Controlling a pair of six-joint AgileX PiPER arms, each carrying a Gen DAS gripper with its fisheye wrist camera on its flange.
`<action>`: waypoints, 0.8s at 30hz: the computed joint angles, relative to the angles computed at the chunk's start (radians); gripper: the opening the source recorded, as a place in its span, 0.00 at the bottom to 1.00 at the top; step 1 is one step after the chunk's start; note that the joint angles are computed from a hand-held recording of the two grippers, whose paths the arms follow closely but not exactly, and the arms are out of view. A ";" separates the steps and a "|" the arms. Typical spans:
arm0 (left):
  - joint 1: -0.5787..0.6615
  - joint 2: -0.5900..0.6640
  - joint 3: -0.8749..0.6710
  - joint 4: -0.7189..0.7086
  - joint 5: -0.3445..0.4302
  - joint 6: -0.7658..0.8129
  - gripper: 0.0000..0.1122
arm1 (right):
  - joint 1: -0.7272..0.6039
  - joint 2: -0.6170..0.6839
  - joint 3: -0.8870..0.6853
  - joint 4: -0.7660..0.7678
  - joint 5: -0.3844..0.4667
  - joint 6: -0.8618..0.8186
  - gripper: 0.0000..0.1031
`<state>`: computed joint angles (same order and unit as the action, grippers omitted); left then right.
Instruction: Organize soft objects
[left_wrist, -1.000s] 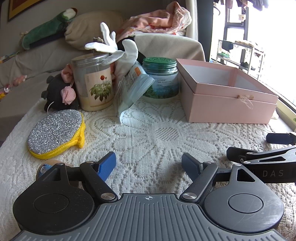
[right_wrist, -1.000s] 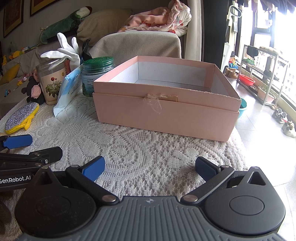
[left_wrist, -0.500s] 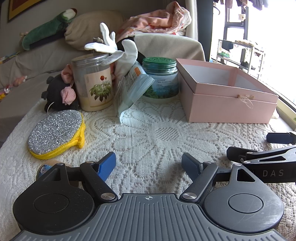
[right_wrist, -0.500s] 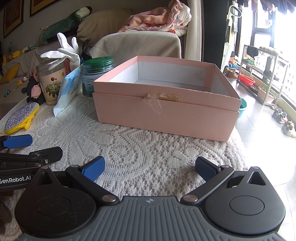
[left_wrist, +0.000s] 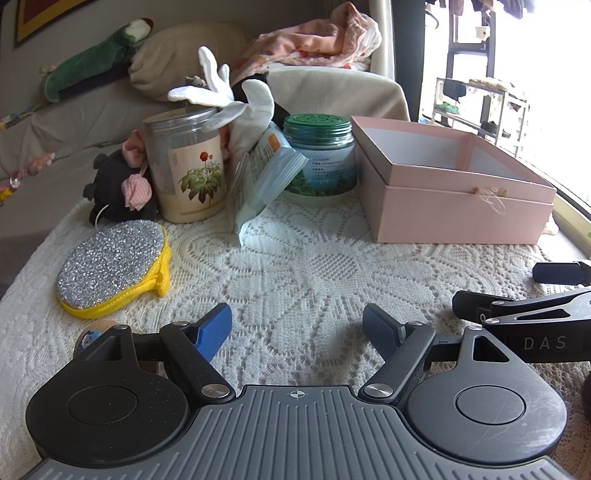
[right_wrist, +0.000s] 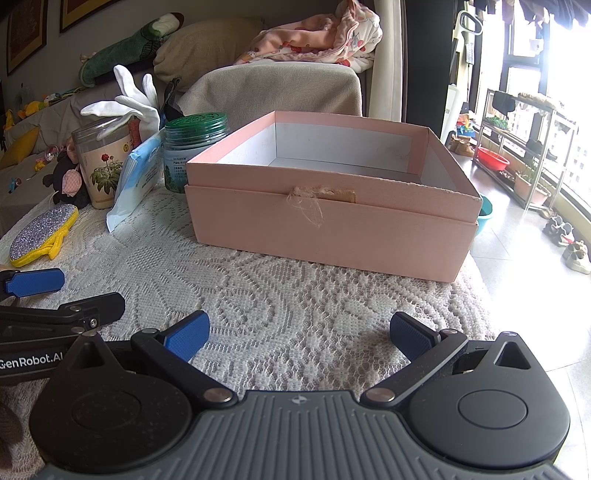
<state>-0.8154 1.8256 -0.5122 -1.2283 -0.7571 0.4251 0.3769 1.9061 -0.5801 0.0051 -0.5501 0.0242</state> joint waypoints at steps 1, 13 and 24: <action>0.000 0.000 0.000 0.000 0.000 0.000 0.75 | 0.000 0.001 0.000 -0.002 -0.001 0.002 1.00; -0.001 0.000 0.000 -0.001 0.000 0.001 0.75 | -0.003 0.007 0.000 -0.006 -0.007 0.004 1.00; 0.043 -0.031 0.055 0.159 0.019 -0.132 0.73 | -0.028 -0.072 -0.047 -0.175 0.215 0.096 1.00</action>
